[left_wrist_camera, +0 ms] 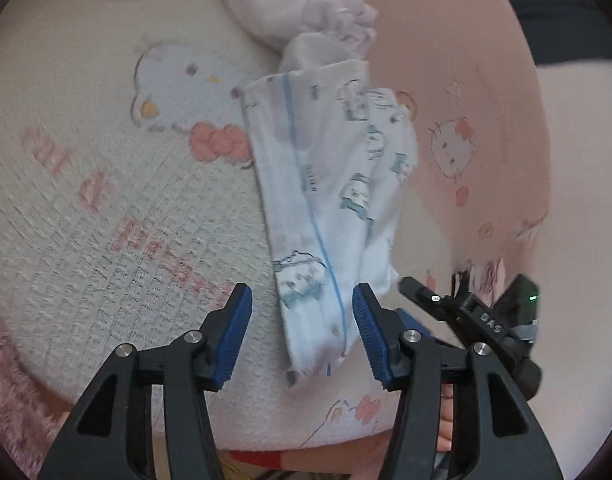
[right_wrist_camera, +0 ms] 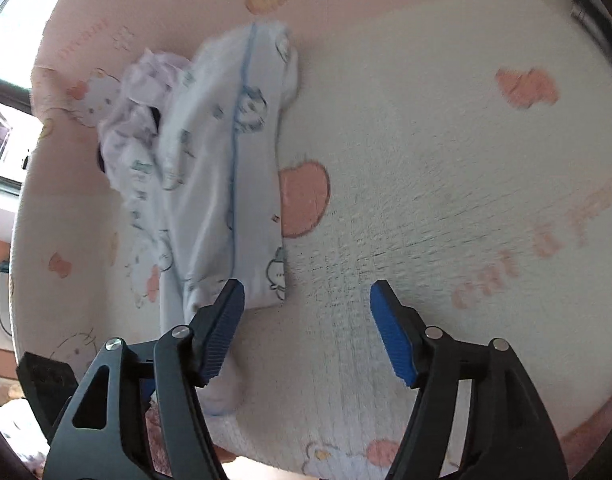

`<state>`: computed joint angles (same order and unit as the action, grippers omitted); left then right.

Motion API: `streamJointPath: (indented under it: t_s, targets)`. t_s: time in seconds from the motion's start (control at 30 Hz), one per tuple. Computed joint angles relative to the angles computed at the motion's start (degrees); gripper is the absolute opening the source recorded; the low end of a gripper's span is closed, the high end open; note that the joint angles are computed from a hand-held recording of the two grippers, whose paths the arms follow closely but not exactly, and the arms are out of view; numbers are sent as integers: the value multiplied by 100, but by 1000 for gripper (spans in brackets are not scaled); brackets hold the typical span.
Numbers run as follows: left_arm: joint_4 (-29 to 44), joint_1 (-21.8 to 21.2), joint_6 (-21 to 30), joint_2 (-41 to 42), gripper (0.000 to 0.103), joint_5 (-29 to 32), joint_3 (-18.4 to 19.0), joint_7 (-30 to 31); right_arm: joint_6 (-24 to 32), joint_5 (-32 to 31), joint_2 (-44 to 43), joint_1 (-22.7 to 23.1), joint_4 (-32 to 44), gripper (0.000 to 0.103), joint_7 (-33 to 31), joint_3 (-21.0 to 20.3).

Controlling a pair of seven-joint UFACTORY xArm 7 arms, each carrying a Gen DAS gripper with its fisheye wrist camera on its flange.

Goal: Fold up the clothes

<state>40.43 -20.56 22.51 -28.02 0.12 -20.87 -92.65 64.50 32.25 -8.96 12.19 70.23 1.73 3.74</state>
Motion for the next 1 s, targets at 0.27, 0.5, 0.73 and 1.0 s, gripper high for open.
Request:
streamJointPath:
  t_s: [0.27,0.5,0.73,1.0]
  targets:
    - [119,-432,-876,772,60,-359,380,739,-202,-63,146,49,53,52,-293,243]
    - [806,-703,-247,1065,17,-763,918,2453,165,93,596,156,759,7,-664,183]
    - [1864,33,313,1059,14,333,395,2431,-289,132,177,-136,1536,6,-1051,-133]
    - [2967,417,692,976,10,1290,-75,2091,162,581,78,-330,2574,6,-857,-321]
